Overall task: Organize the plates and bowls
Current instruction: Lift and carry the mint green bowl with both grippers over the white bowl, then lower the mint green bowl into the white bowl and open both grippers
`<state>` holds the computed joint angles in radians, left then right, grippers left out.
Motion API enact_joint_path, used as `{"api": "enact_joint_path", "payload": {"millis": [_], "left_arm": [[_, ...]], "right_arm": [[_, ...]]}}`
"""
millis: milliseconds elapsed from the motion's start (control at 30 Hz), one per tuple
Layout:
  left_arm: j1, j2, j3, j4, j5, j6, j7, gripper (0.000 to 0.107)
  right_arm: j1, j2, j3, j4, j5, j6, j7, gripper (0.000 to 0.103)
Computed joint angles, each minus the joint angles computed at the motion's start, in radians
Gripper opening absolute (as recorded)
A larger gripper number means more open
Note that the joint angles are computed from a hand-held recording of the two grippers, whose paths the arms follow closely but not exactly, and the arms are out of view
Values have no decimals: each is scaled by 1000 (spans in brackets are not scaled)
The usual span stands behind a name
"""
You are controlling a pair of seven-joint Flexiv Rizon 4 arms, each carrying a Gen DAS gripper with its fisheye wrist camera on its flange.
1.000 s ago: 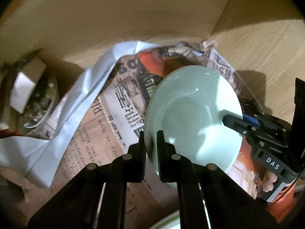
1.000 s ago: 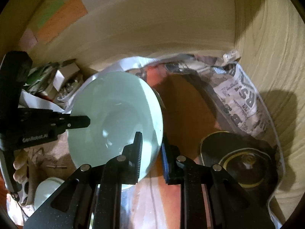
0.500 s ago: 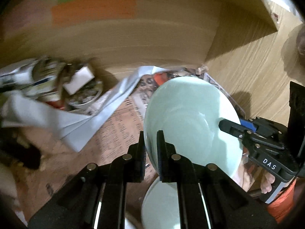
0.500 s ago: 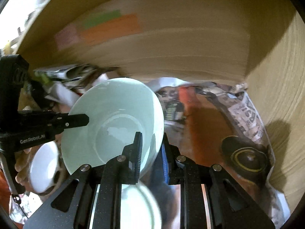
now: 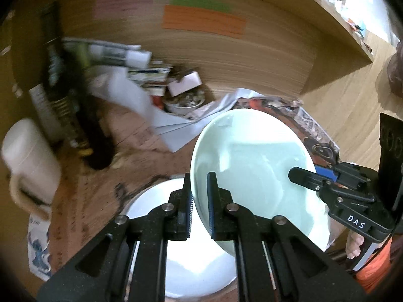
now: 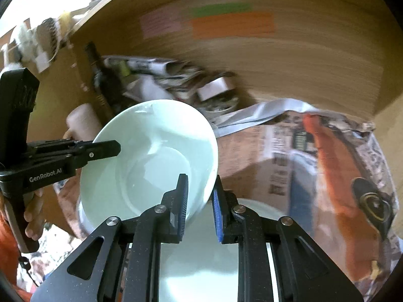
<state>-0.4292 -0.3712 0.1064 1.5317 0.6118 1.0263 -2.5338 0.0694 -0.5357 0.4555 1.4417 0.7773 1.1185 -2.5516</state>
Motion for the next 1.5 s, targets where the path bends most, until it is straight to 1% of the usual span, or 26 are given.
{"api": "enact_joint_path", "payload": {"millis": [100, 200, 333, 467, 567, 733, 867, 1167, 1267, 1400, 1500], "left_arm": [[-14, 40, 22, 59, 40, 9, -69, 9], [-8, 81, 20, 116, 72, 13, -130, 9], [19, 116, 3, 167, 101, 15, -182, 9], [40, 131, -16, 194, 125, 3, -210, 9], [49, 133, -30, 202, 139, -9, -218, 9], [39, 121, -44, 187, 186, -60, -225, 9], [46, 113, -50, 190, 178, -48, -225, 9], [38, 103, -43, 181, 191, -61, -230, 9], [35, 103, -43, 180, 202, -71, -221, 9], [38, 104, -45, 185, 200, -71, -214, 9], [38, 102, -46, 180, 200, -80, -208, 9]], "right_arm": [[7, 7, 13, 15, 2, -11, -20, 17], [23, 13, 15, 31, 0, -17, -36, 17], [46, 17, 14, 45, -8, -23, -47, 17], [60, 18, 10, 54, -19, -35, -50, 17], [74, 19, 2, 60, -33, -29, -46, 17], [79, 19, -2, 67, -51, -19, -45, 17], [88, 16, -2, 81, -68, 25, -46, 17], [70, 1, 33, 83, -84, 58, -65, 17], [68, -1, 42, 88, -88, 71, -80, 19], [84, -1, 49, 113, -106, 148, -103, 20], [85, -9, 69, 131, -129, 220, -124, 21]]}}
